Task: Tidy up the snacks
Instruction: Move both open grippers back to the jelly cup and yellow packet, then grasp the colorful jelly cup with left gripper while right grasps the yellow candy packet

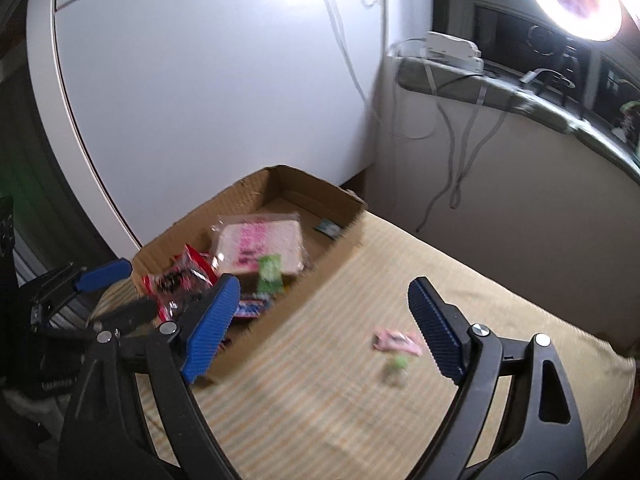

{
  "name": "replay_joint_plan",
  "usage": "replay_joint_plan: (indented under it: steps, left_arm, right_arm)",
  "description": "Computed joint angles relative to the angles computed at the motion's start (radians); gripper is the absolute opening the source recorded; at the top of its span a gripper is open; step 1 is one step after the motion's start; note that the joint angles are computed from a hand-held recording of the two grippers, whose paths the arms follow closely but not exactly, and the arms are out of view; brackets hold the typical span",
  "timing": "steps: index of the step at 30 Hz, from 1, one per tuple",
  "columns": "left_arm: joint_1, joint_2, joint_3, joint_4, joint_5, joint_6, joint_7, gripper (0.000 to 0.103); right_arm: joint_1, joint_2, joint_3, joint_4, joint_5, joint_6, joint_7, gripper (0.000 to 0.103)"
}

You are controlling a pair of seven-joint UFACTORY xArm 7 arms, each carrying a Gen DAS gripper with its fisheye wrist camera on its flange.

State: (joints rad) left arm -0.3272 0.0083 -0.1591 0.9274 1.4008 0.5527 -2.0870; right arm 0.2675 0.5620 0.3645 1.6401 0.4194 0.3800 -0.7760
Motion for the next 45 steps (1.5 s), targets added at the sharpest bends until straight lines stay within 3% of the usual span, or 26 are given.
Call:
replay_joint_plan:
  steps: [7, 12, 17, 20, 25, 29, 32, 37, 45]
  left_arm:
    - [-0.036, 0.072, -0.004, 0.086, 0.033, -0.042, 0.018, 0.065]
    - [-0.076, 0.139, 0.008, 0.161, 0.049, -0.091, 0.034, 0.065]
    - [-0.117, 0.226, 0.032, 0.236, 0.03, -0.187, 0.08, 0.064]
    - [-0.147, 0.284, 0.046, 0.282, 0.007, -0.259, 0.115, 0.062]
    - [-0.192, 0.367, 0.069, 0.343, -0.069, -0.347, 0.208, 0.06]
    - [-0.206, 0.433, 0.066, 0.393, -0.181, -0.391, 0.338, 0.055]
    - [-0.203, 0.469, 0.051, 0.423, -0.273, -0.406, 0.451, 0.055]
    - [-0.214, 0.526, 0.041, 0.472, -0.399, -0.39, 0.608, 0.052]
    - [-0.326, 0.569, 0.159, 0.521, -0.471, -0.354, 0.68, 0.047]
  right_arm:
    - [-0.119, -0.123, 0.024, -0.185, 0.118, -0.028, -0.105, 0.089]
    - [-0.157, -0.191, -0.007, -0.311, 0.175, -0.067, -0.157, 0.089]
    - [-0.177, -0.205, -0.06, -0.355, 0.187, -0.01, -0.149, 0.088]
    - [-0.19, -0.188, -0.085, -0.344, 0.188, 0.043, -0.145, 0.086]
    - [-0.209, -0.124, -0.104, -0.273, 0.18, 0.183, -0.138, 0.07]
    - [-0.209, -0.055, -0.118, -0.196, 0.162, 0.301, -0.115, 0.056]
    - [-0.213, -0.026, -0.119, -0.169, 0.16, 0.351, -0.108, 0.051]
    - [-0.214, -0.014, -0.117, -0.153, 0.166, 0.381, -0.117, 0.05]
    - [-0.191, -0.015, -0.13, -0.169, 0.121, 0.345, -0.115, 0.037]
